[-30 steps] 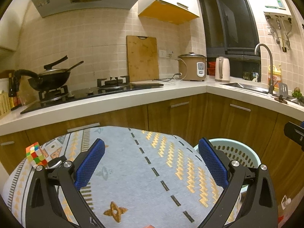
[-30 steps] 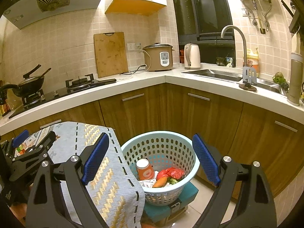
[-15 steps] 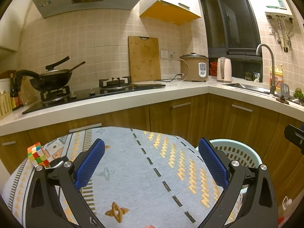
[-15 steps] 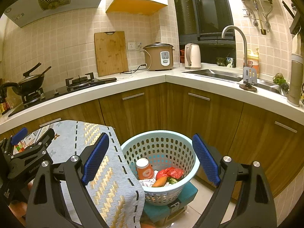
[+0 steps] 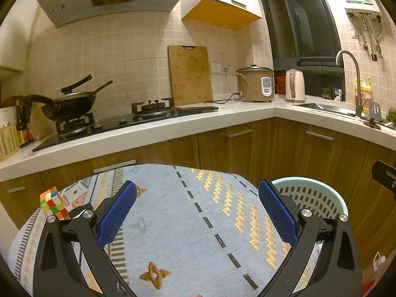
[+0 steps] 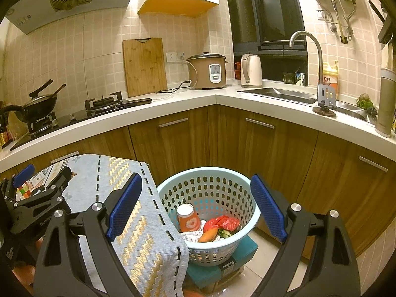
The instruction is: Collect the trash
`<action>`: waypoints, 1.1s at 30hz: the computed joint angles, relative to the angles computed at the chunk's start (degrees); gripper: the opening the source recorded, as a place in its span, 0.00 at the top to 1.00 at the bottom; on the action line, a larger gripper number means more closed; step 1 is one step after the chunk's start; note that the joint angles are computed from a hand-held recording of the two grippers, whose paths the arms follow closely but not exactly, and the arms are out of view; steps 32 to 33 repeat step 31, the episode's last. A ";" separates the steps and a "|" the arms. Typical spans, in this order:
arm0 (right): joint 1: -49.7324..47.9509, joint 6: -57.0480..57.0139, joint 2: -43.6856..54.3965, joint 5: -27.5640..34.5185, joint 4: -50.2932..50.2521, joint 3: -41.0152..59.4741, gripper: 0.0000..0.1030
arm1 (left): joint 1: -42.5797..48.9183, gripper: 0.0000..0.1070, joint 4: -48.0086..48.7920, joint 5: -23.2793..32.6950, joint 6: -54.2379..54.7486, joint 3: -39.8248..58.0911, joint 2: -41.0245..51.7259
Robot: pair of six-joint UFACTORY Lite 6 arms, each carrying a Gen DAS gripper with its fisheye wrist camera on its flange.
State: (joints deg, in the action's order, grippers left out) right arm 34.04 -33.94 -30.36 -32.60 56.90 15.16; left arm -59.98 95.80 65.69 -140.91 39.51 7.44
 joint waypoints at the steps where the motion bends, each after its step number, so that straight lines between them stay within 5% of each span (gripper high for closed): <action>1: 0.07 -0.01 0.08 -0.05 -0.01 0.03 0.18 | 0.05 0.11 -0.33 0.12 0.23 0.26 0.15; 33: 1.55 -0.52 2.77 -1.07 0.40 1.72 0.18 | 1.37 0.10 0.07 -3.43 0.38 0.24 -0.59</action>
